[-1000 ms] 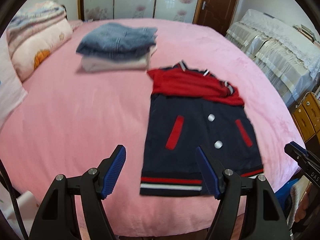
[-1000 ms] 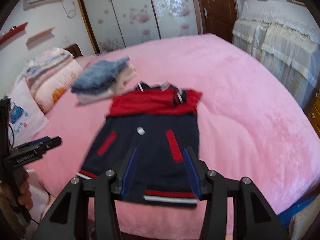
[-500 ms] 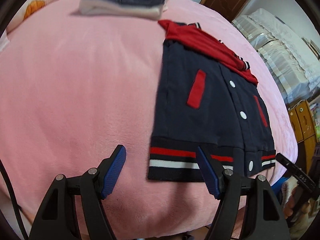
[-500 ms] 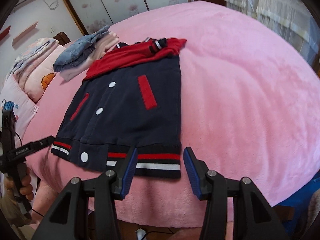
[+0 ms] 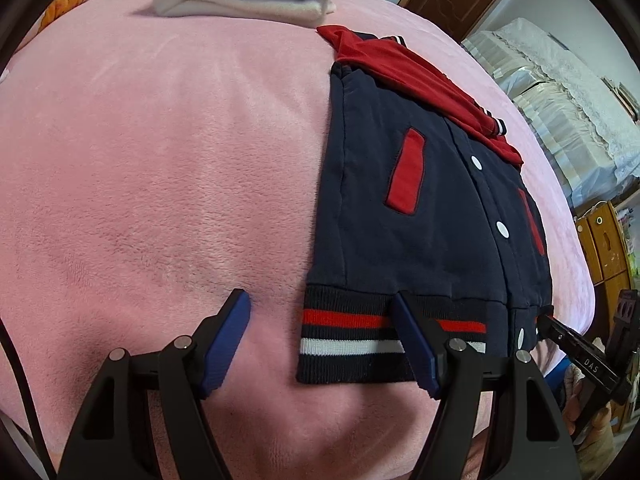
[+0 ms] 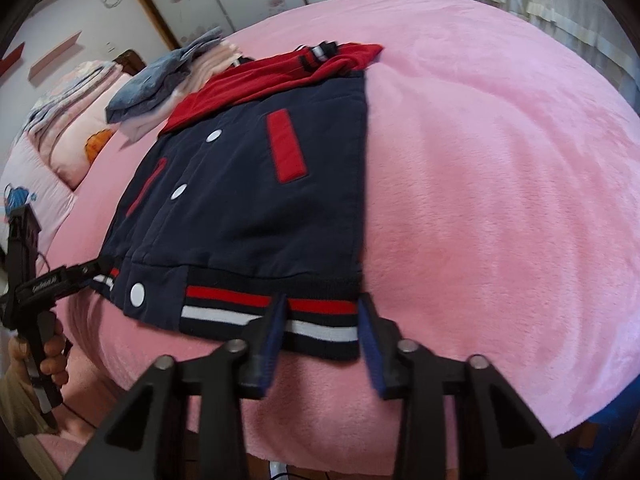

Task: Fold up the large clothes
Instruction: 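Reach both tools to the striped hem and grasp it, then lift the hem with both tools and fold it over onto the collar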

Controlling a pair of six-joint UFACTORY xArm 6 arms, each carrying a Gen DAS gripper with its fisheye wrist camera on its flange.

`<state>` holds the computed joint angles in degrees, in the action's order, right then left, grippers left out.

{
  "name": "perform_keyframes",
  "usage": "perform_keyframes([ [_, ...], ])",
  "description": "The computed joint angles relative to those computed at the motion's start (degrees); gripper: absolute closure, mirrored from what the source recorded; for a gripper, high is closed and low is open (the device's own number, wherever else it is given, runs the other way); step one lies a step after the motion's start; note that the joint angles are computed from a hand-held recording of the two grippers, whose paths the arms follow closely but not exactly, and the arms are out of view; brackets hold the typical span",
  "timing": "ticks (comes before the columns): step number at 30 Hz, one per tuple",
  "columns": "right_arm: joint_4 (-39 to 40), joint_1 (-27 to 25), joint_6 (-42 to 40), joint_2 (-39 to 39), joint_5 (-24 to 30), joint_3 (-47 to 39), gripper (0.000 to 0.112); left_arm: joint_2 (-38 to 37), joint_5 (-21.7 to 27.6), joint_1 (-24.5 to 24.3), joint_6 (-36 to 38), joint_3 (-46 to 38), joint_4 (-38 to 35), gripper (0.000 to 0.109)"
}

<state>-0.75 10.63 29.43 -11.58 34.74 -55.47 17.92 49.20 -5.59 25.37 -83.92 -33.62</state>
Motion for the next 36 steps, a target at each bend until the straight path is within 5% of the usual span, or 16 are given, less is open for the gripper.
perform_keyframes([
  [6, 1.96, 0.28, -1.87, 0.10, -0.43, -0.07, 0.100, 0.59, 3.18, -0.66, -0.96, -1.74, 1.07, 0.041],
  [11, 0.05, 0.80, -0.13, 0.40, 1.25, -1.61, 0.102, 1.61, 5.67, -2.03, -3.33, -4.31, 5.28, 0.064],
  [14, -0.49, 0.88, 0.29, -0.01, 1.93, -2.15, 0.102, 2.37, 8.73, -1.66, -4.73, -6.31, 4.66, 0.092],
  [16, -0.71, 0.92, 0.40, -0.45, 2.28, -2.38, 0.102, 2.77, 11.26, -1.32, -5.79, -7.74, 3.45, 0.099],
  [23, -1.94, 1.26, -0.74, -2.69, 4.15, -4.23, 0.103, -1.33, 12.37, -1.53, -4.85, -6.20, 2.12, 0.100],
  [36, 2.46, 1.42, -6.40, -7.24, 10.93, -5.70, 0.103, -4.75, 24.46, 3.38, -5.26, -8.27, -2.36, 0.100],
])
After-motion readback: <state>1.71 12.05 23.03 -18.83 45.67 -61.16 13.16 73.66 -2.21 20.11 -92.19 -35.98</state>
